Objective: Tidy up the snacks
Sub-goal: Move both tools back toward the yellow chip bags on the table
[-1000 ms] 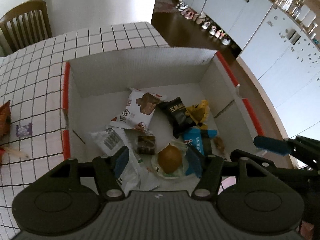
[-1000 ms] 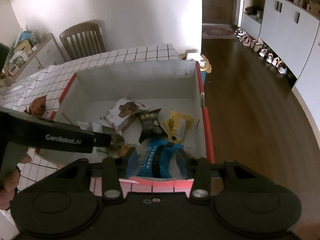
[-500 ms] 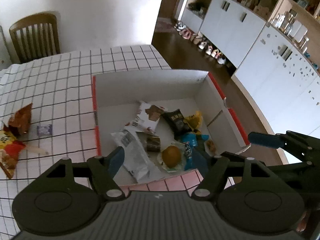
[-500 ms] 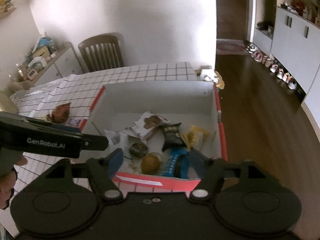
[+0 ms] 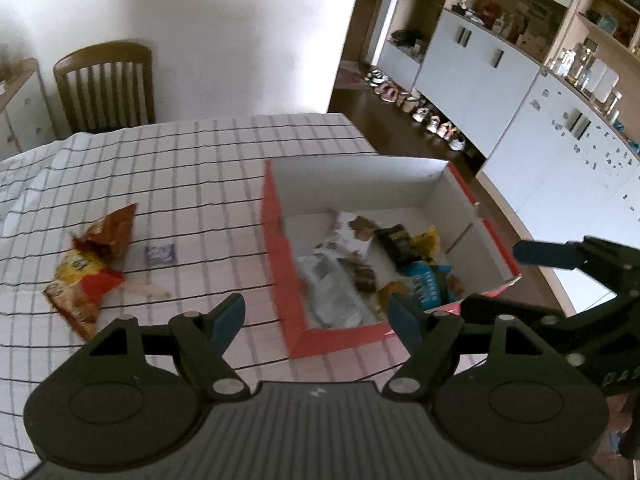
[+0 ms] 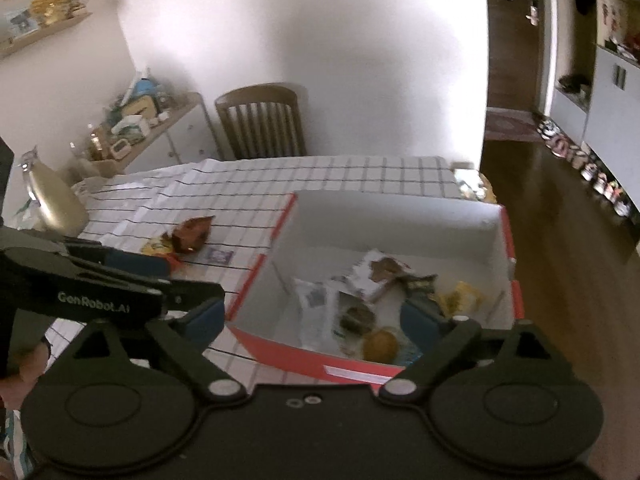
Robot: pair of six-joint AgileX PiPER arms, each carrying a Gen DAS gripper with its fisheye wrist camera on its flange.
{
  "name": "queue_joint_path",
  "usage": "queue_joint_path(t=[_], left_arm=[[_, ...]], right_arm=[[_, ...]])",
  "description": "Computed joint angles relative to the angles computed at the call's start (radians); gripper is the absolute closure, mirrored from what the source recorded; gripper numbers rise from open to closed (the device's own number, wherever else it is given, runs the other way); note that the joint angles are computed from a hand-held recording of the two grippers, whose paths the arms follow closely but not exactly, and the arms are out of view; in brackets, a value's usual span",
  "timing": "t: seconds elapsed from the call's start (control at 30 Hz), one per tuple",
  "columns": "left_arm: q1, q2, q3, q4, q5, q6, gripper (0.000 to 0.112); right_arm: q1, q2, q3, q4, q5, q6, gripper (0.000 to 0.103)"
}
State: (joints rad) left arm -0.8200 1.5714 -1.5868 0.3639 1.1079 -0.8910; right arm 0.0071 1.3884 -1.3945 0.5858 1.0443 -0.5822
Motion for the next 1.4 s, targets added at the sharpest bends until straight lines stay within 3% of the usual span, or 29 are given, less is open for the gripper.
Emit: queue_joint_path(t=[0.1, 0.3, 0.53, 0.8, 1.13, 1.4], left_arm=[[0.037, -0.071, 0.088, -0.004, -0.014, 0.007, 0.023], [0.153, -0.21, 0.255, -0.013, -0.069, 0.047, 0.022], [0.407, -0.305, 0.383, -0.144, -0.131, 0.263, 0.022], [0.691, -0.304, 0.465, -0.318, -0.21, 0.592, 0.022], [0.871, -0.198, 0.505, -0.474, -0.323, 0.914, 0.022], [0.916, -0.088, 0.471, -0.579, -0.351, 1.127, 0.022]], right_arm=[[0.067, -0.006, -0.006, -0.032, -0.026, 0.053, 0.003], [0.203, 0.0, -0.008, -0.114, -0.082, 0.177, 0.002], [0.39, 0.068, -0.046, -0.264, -0.147, 0.399, 0.003], [0.538, 0.225, -0.183, -0.409, -0.161, 0.544, 0.005], [0.627, 0.519, -0.49, -0.532, -0.053, 0.601, 0.012], [0.648, 0.777, -0.842, -0.558, 0.123, 0.529, 0.02]])
